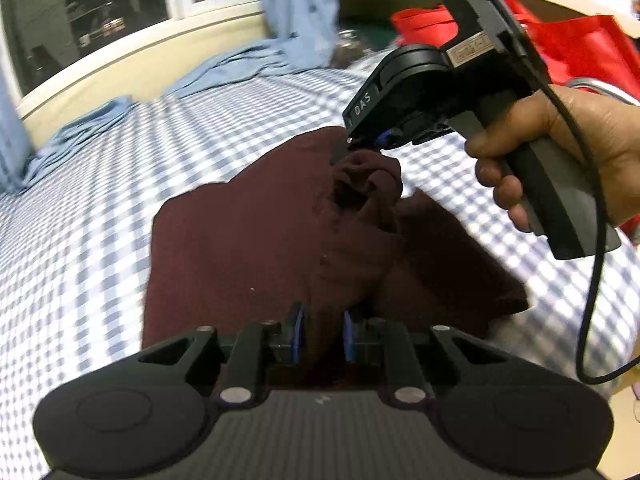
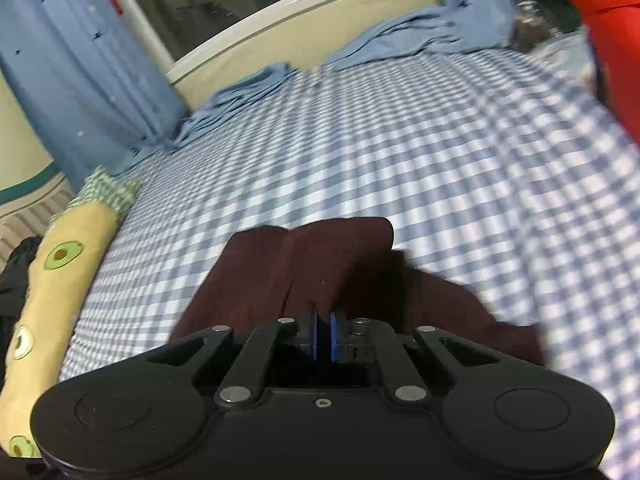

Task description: Fold small clothes

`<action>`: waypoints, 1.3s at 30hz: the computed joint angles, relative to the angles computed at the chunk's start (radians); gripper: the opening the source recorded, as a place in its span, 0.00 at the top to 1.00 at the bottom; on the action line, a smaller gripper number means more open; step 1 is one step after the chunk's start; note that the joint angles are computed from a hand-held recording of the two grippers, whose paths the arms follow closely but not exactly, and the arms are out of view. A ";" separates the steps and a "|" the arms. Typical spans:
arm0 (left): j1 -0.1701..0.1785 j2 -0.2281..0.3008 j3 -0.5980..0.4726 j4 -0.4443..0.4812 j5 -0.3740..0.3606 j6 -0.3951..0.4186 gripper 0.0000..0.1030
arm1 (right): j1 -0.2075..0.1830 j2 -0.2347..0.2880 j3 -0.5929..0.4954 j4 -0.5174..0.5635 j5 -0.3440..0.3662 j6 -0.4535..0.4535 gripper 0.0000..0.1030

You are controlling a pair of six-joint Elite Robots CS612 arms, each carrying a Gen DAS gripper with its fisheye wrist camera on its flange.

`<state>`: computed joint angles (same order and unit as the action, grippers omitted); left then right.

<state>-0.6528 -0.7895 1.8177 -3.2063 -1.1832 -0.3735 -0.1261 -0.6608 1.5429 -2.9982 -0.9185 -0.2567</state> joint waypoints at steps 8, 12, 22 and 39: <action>0.001 0.061 -0.065 -0.017 -0.093 0.126 0.82 | -0.057 0.003 0.002 0.004 -0.075 0.057 0.95; 0.002 0.084 -0.089 0.037 -0.105 0.164 0.81 | -0.067 0.026 -0.025 0.083 -0.084 0.062 0.95; 0.002 0.076 -0.105 0.104 -0.108 0.148 0.76 | -0.061 0.043 -0.032 0.117 -0.120 0.024 0.93; -0.014 -0.030 0.054 -0.063 -0.016 -0.150 0.19 | -0.093 0.029 0.009 0.134 -0.020 0.099 0.35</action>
<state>-0.6671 -0.8192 1.8720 -3.2696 -1.1996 -0.5232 -0.2195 -0.6319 1.5522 -2.8645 -0.9384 -0.1574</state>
